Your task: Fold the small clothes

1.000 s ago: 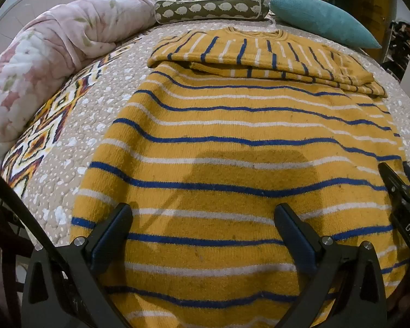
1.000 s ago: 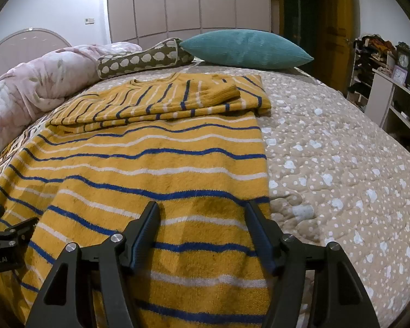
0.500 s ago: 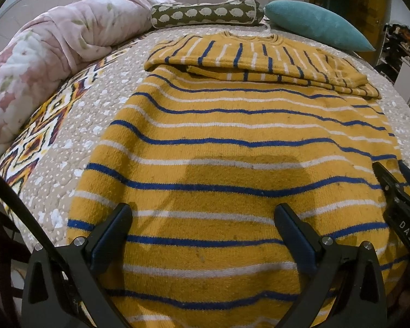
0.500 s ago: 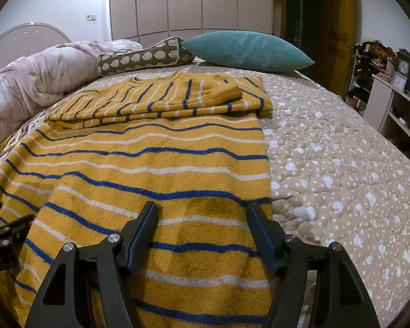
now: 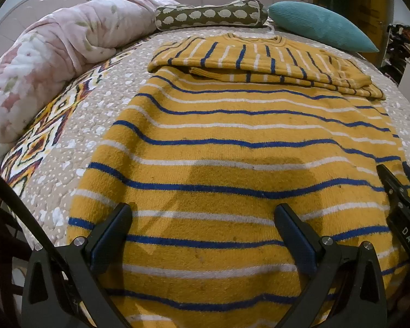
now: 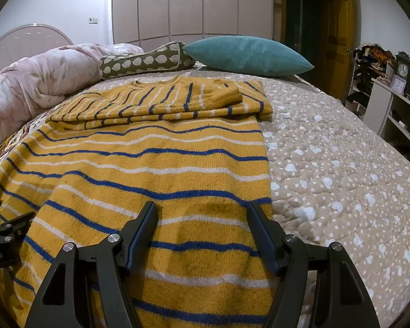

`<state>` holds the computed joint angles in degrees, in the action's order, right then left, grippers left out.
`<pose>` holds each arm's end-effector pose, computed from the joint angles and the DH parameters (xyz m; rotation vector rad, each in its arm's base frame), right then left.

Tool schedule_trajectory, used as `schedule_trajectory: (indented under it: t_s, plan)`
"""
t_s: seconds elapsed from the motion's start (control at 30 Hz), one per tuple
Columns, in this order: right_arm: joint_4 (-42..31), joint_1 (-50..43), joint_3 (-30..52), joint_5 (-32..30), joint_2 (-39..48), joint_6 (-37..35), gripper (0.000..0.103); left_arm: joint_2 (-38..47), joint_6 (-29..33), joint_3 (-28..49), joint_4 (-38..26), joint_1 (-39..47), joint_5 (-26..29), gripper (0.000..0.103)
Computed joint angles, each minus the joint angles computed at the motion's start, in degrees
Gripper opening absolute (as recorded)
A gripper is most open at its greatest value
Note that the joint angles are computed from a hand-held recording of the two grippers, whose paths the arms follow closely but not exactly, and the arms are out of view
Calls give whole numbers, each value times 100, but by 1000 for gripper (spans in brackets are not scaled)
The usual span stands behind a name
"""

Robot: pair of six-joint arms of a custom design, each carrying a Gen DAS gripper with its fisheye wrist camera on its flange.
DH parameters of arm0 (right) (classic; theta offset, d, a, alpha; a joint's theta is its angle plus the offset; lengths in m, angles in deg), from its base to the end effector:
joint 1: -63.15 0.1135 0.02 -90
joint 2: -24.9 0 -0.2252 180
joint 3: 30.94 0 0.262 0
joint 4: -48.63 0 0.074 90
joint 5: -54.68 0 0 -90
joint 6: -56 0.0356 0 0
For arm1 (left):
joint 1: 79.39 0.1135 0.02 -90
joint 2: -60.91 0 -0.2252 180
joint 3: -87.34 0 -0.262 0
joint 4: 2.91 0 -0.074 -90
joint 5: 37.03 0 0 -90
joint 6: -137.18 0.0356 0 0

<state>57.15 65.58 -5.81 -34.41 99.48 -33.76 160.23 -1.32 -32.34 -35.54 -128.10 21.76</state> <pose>0.2131 0.0085 0.0597 -0.0354 2.2848 0.0062 0.2072 -0.2080 0.0717 -0.1093 2.5230 0.1599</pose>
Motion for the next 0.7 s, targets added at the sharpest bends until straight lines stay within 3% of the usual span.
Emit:
schedule_trajectory:
  t_s: [0.37, 0.47, 0.57, 0.63, 0.7]
  plan:
    - [38, 13, -43, -11, -46, 17, 72, -55, 39, -113, 128, -27, -52, 103]
    - [15, 18, -42, -6, -59, 13, 72, -305, 353, -142, -14, 103, 284, 100]
    - [-289, -62, 84, -150, -110, -60, 72, -1298, 589, -675, 47, 377, 971, 84]
    - [-1048, -372, 297, -706, -429, -204, 72, -2481, 713, -1316, -2, 628, 1260, 84]
    - [-1873, -1072, 300, -1863, -1212, -340, 72, -3364, 781, -1735, -275, 812, 1138, 84]
